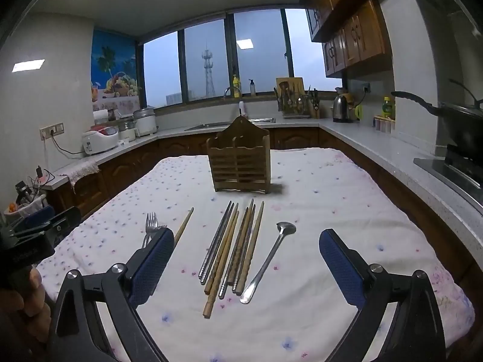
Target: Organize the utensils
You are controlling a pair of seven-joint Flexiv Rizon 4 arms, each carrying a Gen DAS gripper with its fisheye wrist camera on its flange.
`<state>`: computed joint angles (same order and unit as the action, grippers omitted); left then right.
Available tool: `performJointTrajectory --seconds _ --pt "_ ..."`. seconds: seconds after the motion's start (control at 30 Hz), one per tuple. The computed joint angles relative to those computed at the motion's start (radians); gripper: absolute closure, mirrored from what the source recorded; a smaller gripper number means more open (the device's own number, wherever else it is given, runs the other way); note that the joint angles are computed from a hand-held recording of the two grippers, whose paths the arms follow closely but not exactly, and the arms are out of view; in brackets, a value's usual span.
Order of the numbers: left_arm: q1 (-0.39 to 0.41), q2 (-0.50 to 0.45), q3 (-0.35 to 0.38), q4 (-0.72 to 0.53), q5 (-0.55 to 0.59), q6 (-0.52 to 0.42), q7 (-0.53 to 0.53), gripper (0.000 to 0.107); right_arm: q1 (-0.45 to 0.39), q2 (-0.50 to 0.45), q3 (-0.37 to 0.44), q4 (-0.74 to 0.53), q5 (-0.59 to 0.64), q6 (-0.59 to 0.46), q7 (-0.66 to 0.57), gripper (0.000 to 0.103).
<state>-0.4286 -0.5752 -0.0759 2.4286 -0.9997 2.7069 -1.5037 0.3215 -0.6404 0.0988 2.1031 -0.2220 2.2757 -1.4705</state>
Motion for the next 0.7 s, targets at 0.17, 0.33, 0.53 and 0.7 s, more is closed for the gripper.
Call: performJointTrajectory --seconds 0.17,0.33,0.53,0.7 --pt "-0.004 -0.003 0.000 -0.006 -0.011 0.004 0.008 0.005 -0.001 -0.002 0.002 0.001 -0.002 0.006 -0.001 0.005" --pt "-0.007 -0.004 -0.001 -0.003 -0.015 0.020 0.008 0.005 -0.018 -0.017 0.006 -0.002 -0.017 0.017 0.004 0.005" --pt "-0.002 -0.004 -0.002 -0.001 -0.009 0.021 0.008 0.005 -0.010 -0.015 0.003 -0.010 -0.012 0.013 0.005 0.005" --pt "0.000 -0.004 -0.002 0.001 -0.005 0.021 0.005 0.005 -0.005 -0.015 0.002 -0.007 -0.007 0.018 0.004 0.005"
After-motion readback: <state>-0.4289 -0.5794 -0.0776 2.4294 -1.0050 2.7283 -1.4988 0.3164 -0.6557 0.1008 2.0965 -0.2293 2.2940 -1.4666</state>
